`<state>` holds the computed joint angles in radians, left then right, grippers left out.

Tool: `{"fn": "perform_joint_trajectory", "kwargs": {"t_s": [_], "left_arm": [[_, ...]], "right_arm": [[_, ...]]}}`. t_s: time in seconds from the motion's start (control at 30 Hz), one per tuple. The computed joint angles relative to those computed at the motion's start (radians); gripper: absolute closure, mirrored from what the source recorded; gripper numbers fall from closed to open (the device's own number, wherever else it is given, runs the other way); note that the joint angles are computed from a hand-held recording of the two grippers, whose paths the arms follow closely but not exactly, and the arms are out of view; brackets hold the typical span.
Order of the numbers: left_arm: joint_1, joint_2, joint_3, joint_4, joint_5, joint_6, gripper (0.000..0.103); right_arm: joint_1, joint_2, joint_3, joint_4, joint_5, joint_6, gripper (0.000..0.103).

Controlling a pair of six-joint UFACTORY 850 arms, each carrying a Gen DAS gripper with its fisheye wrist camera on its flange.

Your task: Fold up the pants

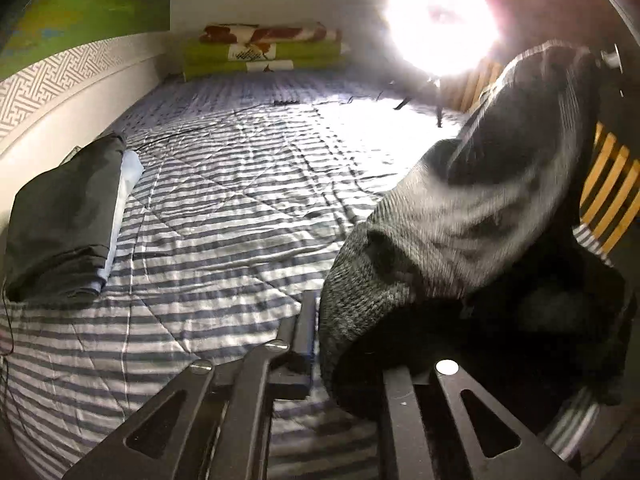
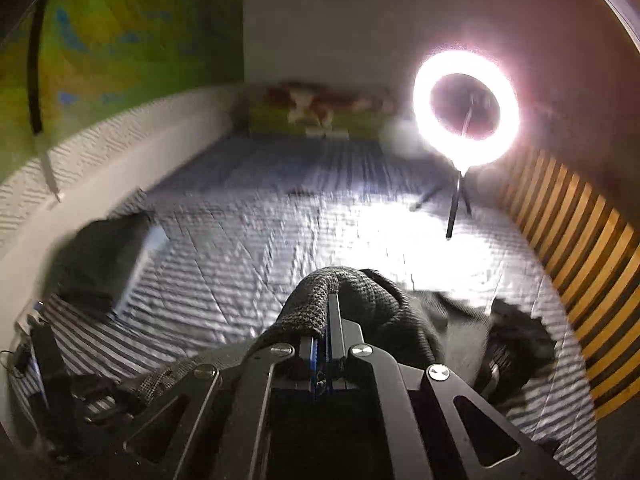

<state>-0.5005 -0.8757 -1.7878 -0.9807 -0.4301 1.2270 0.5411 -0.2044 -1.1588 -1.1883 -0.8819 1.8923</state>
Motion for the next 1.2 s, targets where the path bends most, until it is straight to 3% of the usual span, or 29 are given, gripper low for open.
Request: {"fn": "perform_joint_trajectory", "kwargs": {"t_s": [0.07,0.13,0.2,0.27,0.3,0.33,0.37,0.5,0.67,0.97,1.07,1.2], "left_arm": [[0.004,0.031,0.048,-0.052,-0.01,0.056,0.066],[-0.007,0.062,0.101,-0.09,0.031,0.087,0.04],[-0.016,0.091,0.153,-0.154,0.039,0.122,0.04],[-0.033,0.113,0.191,-0.143,0.069,0.112,0.061],[-0.047,0.118,0.204,-0.075,0.104,0.046,0.083],[-0.053,0.115,0.199,-0.003,0.104,-0.023,0.096],[-0.058,0.119,0.204,0.027,0.102,-0.051,0.098],[-0.064,0.202,0.281,-0.042,0.071,0.057,0.099],[-0.038,0.358,0.378,-0.219,-0.047,0.24,0.099],[0.015,0.573,0.481,-0.315,-0.282,0.359,0.099],[0.05,0.592,0.48,-0.321,-0.365,0.363,0.099],[0.142,0.553,0.448,-0.327,-0.423,0.324,0.099]], "right_arm": [[0.018,0.017,-0.009,-0.002,-0.034,-0.023,0.101],[0.034,0.041,-0.003,-0.002,-0.042,-0.025,0.101],[0.048,0.061,0.006,-0.001,-0.051,-0.017,0.101],[0.064,0.08,0.019,0.003,-0.062,0.001,0.101],[0.07,0.095,0.027,0.006,-0.063,0.007,0.101],[0.075,0.107,0.033,0.008,-0.065,0.01,0.101],[0.081,0.12,0.04,0.008,-0.074,0.013,0.101],[0.129,0.167,0.045,0.0,-0.147,0.008,0.101],[0.183,0.211,0.02,-0.044,-0.248,0.006,0.101],[0.272,0.202,-0.112,-0.114,-0.456,-0.058,0.101],[0.257,0.172,-0.171,-0.123,-0.445,-0.072,0.101],[0.201,0.036,-0.327,-0.087,-0.323,-0.176,0.101]]}}
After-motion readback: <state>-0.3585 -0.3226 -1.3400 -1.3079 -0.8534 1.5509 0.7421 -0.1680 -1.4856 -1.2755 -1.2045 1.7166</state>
